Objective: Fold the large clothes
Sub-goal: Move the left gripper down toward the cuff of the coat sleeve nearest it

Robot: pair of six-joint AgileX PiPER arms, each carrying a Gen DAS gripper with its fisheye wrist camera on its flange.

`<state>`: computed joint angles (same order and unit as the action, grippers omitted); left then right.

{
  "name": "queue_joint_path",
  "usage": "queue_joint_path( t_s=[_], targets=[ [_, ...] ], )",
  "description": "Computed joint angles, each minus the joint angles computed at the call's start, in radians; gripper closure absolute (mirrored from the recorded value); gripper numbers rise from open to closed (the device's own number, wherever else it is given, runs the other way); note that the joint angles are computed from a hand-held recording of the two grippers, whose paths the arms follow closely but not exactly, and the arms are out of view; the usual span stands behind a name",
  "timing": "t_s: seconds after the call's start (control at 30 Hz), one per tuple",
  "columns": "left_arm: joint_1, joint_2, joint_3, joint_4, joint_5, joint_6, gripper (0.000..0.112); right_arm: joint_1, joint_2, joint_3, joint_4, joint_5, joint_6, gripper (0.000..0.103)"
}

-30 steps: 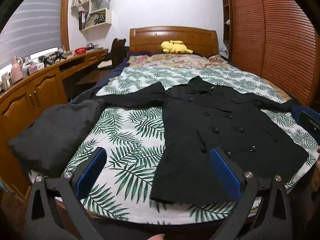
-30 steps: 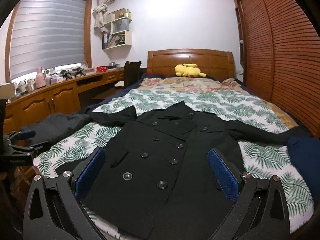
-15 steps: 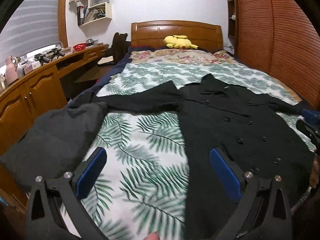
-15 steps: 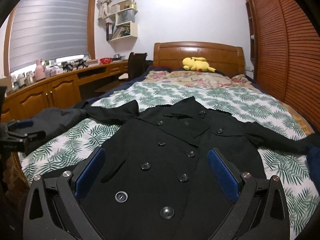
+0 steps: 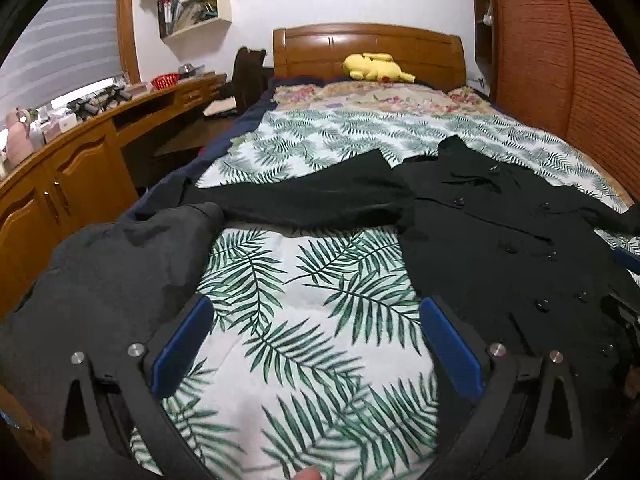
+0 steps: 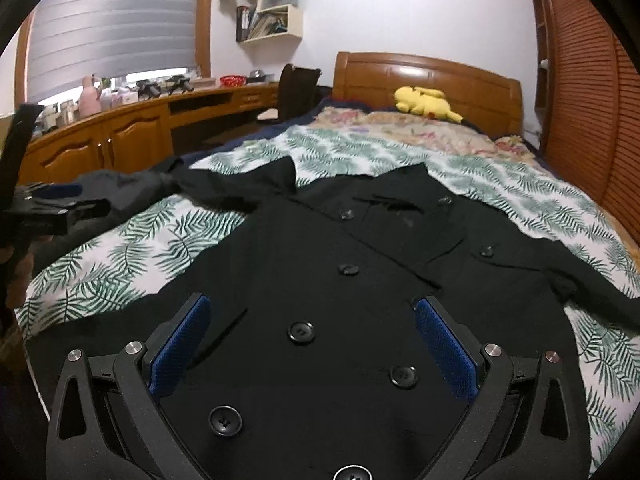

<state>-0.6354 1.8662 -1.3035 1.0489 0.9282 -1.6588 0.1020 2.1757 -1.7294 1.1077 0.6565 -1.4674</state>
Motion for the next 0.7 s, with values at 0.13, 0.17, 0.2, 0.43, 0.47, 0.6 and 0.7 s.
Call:
queue_joint_path(
  t_s=[0.13, 0.17, 0.2, 0.43, 0.47, 0.6, 0.7],
  targets=[
    [0.084, 0.035, -0.044, -0.039, -0.068, 0.081, 0.009, 0.007, 0.032, -0.053, -0.049, 0.014, 0.053, 0.0],
    [0.111, 0.046, -0.06, -0.049, -0.09, 0.102, 0.009, 0.01, 0.036, -0.064, -0.061, 0.016, 0.067, 0.0],
    [0.145, 0.059, -0.078, -0.064, -0.119, 0.125, 0.009, 0.014, 0.04, -0.075, -0.068, 0.017, 0.076, 0.0],
    [0.31, 0.156, -0.217, -0.18, -0.237, 0.271, 0.015, 0.029, 0.083, -0.167, -0.135, 0.048, 0.171, 0.0],
    [0.327, 0.177, -0.244, -0.194, -0.242, 0.299, 0.015, 0.029, 0.094, -0.186, -0.151, 0.056, 0.192, 0.0],
    [0.394, 0.263, -0.362, -0.294, -0.271, 0.438, 0.022, 0.032, 0.135, -0.257, -0.215, 0.08, 0.27, 0.0],
    [0.459, 0.321, -0.446, -0.437, -0.307, 0.554, 0.029, 0.032, 0.169, -0.309, -0.263, 0.106, 0.331, 0.0]
  ],
)
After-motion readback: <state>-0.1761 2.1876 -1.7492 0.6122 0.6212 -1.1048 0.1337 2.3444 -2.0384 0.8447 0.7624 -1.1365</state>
